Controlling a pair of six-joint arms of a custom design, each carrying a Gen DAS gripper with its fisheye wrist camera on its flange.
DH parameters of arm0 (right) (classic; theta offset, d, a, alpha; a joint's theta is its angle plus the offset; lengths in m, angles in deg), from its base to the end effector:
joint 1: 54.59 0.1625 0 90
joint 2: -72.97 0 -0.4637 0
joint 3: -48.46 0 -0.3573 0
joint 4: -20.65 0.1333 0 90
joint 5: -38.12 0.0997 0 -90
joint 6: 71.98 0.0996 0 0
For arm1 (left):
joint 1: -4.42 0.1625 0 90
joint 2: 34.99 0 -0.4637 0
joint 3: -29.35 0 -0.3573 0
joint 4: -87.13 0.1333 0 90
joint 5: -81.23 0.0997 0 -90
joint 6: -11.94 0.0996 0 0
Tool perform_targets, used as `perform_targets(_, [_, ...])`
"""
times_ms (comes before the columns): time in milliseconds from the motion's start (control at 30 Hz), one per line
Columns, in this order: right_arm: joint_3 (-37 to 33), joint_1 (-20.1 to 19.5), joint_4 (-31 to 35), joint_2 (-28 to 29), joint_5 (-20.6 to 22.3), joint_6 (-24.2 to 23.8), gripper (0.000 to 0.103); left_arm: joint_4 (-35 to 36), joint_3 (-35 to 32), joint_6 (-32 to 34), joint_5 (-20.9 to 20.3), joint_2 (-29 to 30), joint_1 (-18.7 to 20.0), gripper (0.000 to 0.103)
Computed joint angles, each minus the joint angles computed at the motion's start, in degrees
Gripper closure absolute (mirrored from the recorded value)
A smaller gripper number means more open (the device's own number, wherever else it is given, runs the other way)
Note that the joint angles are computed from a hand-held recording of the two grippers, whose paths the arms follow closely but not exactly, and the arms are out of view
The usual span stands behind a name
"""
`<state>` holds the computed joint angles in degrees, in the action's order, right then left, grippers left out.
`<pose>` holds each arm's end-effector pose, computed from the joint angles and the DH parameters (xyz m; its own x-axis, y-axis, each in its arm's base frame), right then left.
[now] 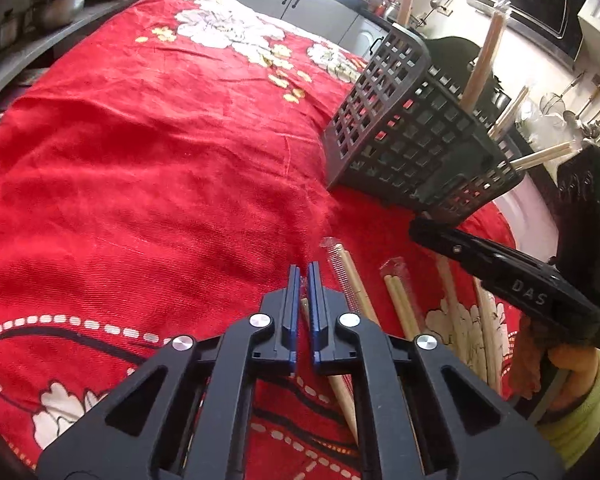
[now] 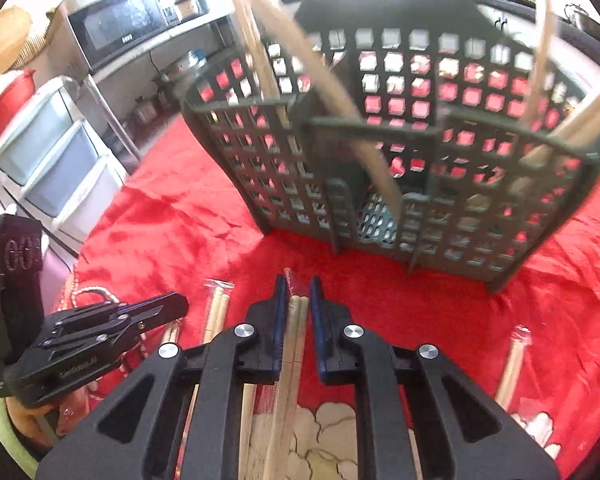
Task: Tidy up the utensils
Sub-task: 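Lift the left tool's chopstick while the right tool lifts its chopstick toward the caddy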
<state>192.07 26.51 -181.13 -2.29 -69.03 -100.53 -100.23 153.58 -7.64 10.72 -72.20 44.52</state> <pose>0.0427 -0.3990 0.2783 -0.8554 -0.0371 0.5167 -0.3375 0.7966 -0.5015 -0.2773 -0.4513 0.0116 -0.8674 0.4307 -0.2491 0.4901 0.8257 -0.2791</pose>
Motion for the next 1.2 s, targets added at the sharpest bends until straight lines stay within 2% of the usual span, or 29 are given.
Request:
perform_targets(367, [5.6, -2.1, -4.3, -10.5, 6.6, 0.6, 0.092, -4.8, 2.0, 0.6, -1.8, -3.3, -2.3, 0.102])
perform_targets(733, [9.3, -2.5, -9.8, -16.0, 10.4, 1.4, 0.096, -6.8, 2.2, 1.5, -5.0, -5.5, -5.3, 0.103])
perform_targets(1200, [11.2, -4.4, -10.2, -23.6, 16.2, 0.4, 0.097, -6.0, -0.6, 3.5, -10.0, -6.8, -8.5, 0.103])
